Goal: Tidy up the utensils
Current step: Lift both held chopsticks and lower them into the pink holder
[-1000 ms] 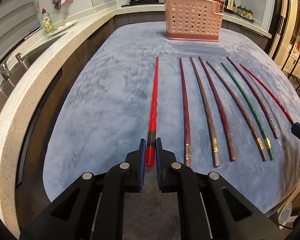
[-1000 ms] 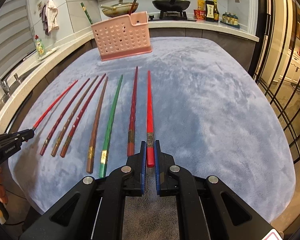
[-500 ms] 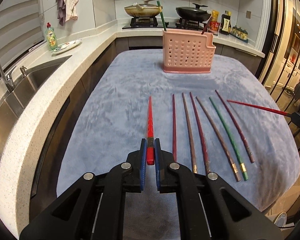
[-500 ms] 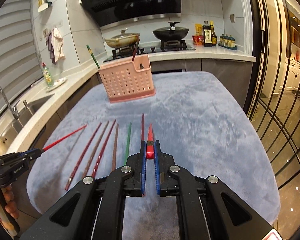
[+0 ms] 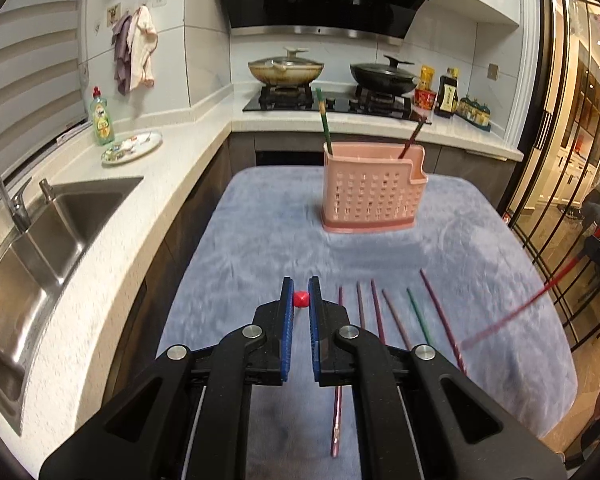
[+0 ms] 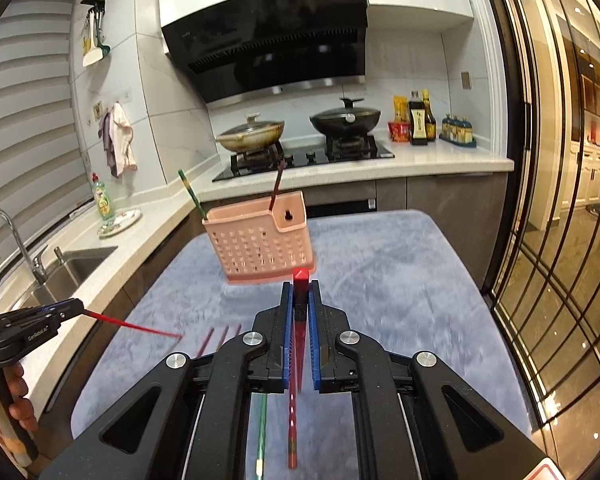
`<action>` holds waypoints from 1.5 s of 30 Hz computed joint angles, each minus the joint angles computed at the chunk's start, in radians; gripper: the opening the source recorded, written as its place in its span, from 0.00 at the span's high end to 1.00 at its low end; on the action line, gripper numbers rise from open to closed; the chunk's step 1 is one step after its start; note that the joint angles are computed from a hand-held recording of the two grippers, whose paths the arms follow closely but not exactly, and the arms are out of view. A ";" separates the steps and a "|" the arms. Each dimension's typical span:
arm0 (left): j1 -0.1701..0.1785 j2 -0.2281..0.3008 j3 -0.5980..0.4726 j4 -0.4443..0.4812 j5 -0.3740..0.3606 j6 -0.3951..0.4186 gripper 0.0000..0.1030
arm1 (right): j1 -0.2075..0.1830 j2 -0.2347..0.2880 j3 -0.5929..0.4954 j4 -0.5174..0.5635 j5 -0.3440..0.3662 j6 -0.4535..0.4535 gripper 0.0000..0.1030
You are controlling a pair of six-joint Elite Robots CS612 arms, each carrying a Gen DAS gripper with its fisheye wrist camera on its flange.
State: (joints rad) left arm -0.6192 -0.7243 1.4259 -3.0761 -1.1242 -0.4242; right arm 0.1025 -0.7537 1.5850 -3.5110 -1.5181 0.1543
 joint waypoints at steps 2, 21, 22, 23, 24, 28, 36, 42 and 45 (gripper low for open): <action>0.005 0.005 -0.029 -0.002 0.004 0.015 0.93 | 0.000 0.003 -0.019 -0.002 0.001 -0.001 0.94; 0.052 0.173 -0.523 -0.071 0.021 0.138 0.93 | 0.012 0.175 -0.524 0.084 0.041 0.074 0.94; 0.056 0.191 -0.562 -0.060 0.016 0.136 0.93 | 0.011 0.193 -0.563 0.102 0.045 0.086 0.94; 0.060 0.215 -0.608 -0.048 0.015 0.137 0.93 | 0.010 0.215 -0.609 0.122 0.048 0.099 0.94; 0.063 0.233 -0.645 -0.035 0.012 0.138 0.93 | 0.011 0.236 -0.653 0.142 0.047 0.107 0.94; 0.076 0.319 -0.801 0.036 -0.004 0.128 0.93 | 0.016 0.307 -0.792 0.210 0.042 0.108 0.94; 0.096 0.444 -0.991 0.179 -0.041 0.084 0.93 | 0.025 0.416 -0.966 0.345 0.038 0.091 0.93; 0.106 0.452 -0.965 0.236 -0.080 0.049 0.93 | 0.025 0.431 -0.945 0.399 0.037 0.092 0.93; 0.105 0.439 -0.929 0.236 -0.090 0.047 0.93 | 0.025 0.421 -0.916 0.400 0.035 0.087 0.93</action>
State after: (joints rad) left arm -0.5140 -0.2850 0.4970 -2.8400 -1.2140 -0.3772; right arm 0.1279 -0.3328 0.6690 -3.1107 -1.4831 0.2412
